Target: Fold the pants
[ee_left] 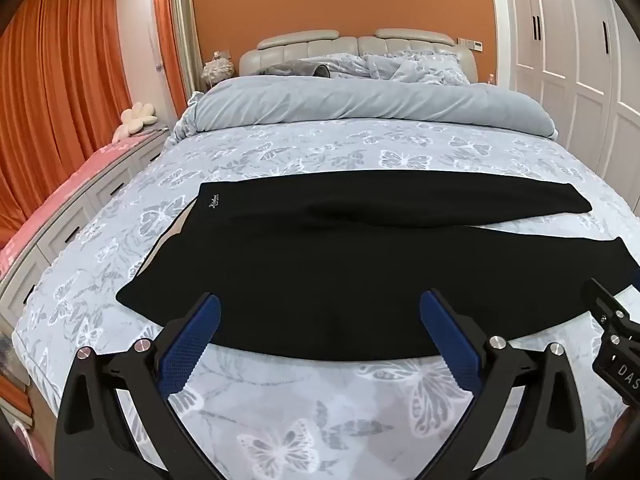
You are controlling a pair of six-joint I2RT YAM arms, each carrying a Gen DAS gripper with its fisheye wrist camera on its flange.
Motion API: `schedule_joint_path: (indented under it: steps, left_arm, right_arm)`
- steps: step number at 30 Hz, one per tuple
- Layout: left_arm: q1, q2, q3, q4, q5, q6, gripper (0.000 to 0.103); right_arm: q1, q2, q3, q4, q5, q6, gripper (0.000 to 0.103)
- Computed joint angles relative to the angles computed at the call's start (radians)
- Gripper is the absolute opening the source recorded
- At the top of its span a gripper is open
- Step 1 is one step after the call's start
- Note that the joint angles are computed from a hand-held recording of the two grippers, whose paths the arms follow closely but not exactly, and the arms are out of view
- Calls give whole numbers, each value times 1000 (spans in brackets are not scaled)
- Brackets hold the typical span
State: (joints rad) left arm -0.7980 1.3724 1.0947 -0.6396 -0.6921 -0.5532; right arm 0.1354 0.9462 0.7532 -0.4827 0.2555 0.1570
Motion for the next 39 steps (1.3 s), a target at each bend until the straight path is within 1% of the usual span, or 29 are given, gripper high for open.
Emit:
schedule_joint_path:
  steps: [7,8,14,16,26,30,39]
  left_arm:
    - [-29,41,28,-1,-26,-29,98]
    - [-10,12,-1,12,-2,-10,98]
    - [-27,36,13,10,-16,-29,98]
    - [-7,8,-2,12,2,-9,98]
    - [-14,19,-7,18,-2,-21,98]
    - [-4,-5,-27,23,9,-13,98]
    - [-4,-6,-27,21,12,-14,98]
  right_arm:
    - [8,12,9,-7,1,6,92]
    - [8,15,10,-7,1,6,92]
    - [6,12,5,-1,2,3,92]
    - [4,16,4,3,0,3,92]
    - [-8,10,5,0,-8,-6,92]
    - [-13,8,2,3,-13,-8,92]
    - [-13,8,-1,7,-12,-9,92]
